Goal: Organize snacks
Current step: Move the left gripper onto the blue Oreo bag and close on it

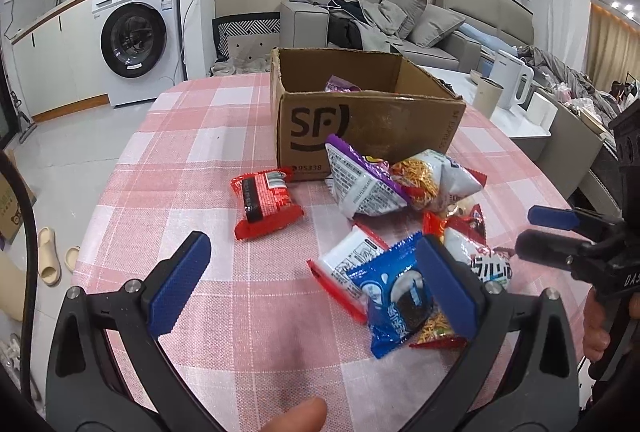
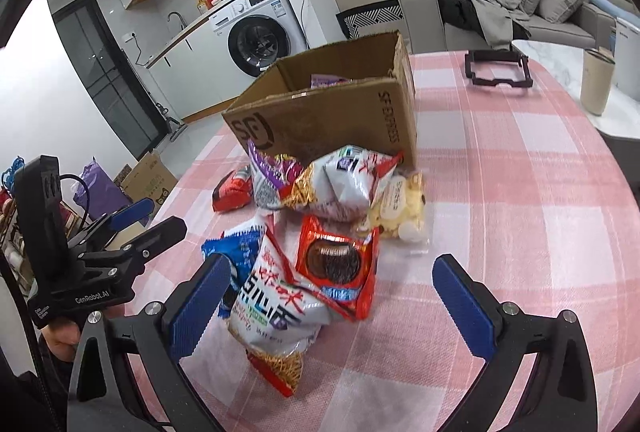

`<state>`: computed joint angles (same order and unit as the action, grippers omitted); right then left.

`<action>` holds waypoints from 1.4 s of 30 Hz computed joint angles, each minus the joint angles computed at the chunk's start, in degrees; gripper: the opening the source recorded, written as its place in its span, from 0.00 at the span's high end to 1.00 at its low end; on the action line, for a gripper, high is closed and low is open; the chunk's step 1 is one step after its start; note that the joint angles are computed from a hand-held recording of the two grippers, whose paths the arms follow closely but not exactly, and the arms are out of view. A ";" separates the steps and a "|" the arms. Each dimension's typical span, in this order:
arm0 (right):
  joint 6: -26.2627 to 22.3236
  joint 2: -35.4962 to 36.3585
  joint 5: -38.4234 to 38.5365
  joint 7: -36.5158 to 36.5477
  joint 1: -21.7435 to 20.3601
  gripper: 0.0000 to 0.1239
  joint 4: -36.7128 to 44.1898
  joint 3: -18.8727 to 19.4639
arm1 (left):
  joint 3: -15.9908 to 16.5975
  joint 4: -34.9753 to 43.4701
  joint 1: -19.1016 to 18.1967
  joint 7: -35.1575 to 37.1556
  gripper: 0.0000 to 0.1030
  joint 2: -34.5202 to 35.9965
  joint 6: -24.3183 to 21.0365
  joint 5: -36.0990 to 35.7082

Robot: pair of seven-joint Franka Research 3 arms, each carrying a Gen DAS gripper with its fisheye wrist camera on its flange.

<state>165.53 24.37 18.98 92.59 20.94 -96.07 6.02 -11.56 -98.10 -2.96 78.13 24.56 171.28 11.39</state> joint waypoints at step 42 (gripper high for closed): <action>-6.49 -1.58 -9.40 11.21 3.45 0.17 -4.01 -3.56 | -1.98 -1.27 0.98 2.65 0.01 2.06 -1.30 -1.99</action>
<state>159.05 22.79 9.59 103.81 24.39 -100.08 2.45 -13.54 -99.37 -1.97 80.79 26.62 169.98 9.40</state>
